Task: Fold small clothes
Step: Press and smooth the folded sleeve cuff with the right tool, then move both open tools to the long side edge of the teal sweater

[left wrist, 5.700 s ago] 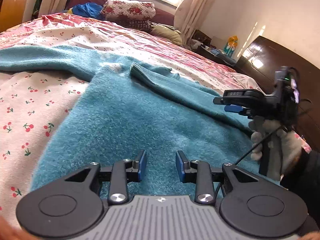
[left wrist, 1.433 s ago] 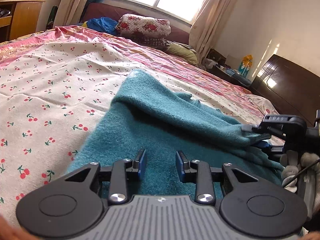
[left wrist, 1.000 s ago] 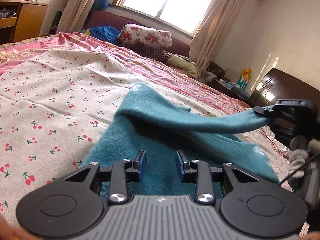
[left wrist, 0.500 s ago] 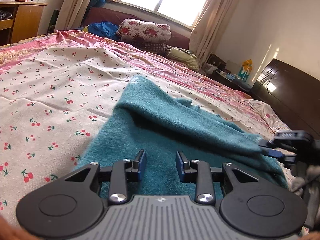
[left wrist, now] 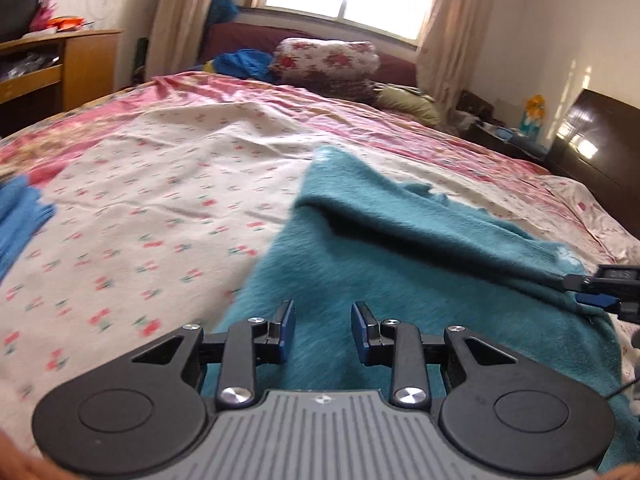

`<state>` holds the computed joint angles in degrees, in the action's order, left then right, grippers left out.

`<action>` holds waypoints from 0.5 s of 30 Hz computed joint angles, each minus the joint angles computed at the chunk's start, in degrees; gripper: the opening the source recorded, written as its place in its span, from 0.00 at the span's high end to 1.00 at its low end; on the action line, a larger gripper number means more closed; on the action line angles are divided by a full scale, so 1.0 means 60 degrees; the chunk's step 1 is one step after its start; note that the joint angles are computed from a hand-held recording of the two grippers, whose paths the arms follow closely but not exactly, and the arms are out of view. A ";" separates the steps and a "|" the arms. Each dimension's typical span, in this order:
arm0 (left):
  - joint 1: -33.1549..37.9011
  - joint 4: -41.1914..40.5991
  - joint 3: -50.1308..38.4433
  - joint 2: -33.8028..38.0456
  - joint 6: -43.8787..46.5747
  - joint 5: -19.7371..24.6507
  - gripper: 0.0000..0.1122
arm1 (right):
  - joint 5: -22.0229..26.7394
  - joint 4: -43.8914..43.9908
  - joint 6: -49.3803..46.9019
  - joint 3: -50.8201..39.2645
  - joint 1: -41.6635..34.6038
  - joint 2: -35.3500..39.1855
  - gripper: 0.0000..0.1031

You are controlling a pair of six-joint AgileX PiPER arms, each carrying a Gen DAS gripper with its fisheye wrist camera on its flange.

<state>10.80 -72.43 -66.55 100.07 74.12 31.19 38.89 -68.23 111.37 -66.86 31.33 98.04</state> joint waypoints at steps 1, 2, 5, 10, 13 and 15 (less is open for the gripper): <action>0.0108 0.0149 0.0102 -0.0115 -0.0131 -0.0037 0.67 | 0.0025 -0.0007 -0.0027 0.0129 0.0066 -0.0070 0.68; 0.0201 0.0359 0.0178 -0.0204 -0.0279 -0.0101 0.67 | 0.0140 0.0290 -0.0435 0.0122 0.0104 -0.0031 0.67; 0.0306 0.2107 0.0101 -0.0279 -0.1765 -0.0232 0.67 | 0.0103 0.1305 -0.1200 0.0283 0.0072 -0.0124 0.67; 0.0726 0.3104 0.0547 -0.0872 -0.1782 0.0077 0.67 | 0.0191 0.1224 -0.0796 0.1311 0.0745 -0.1379 0.67; 0.1121 0.3441 0.0764 -0.1209 -0.1430 0.0589 0.67 | 0.0601 0.1485 -0.0810 0.2148 0.1516 -0.2308 0.66; 0.1405 0.3649 0.0840 -0.1366 -0.1265 0.0962 0.67 | 0.1032 0.1875 -0.0667 0.2704 0.2120 -0.2948 0.66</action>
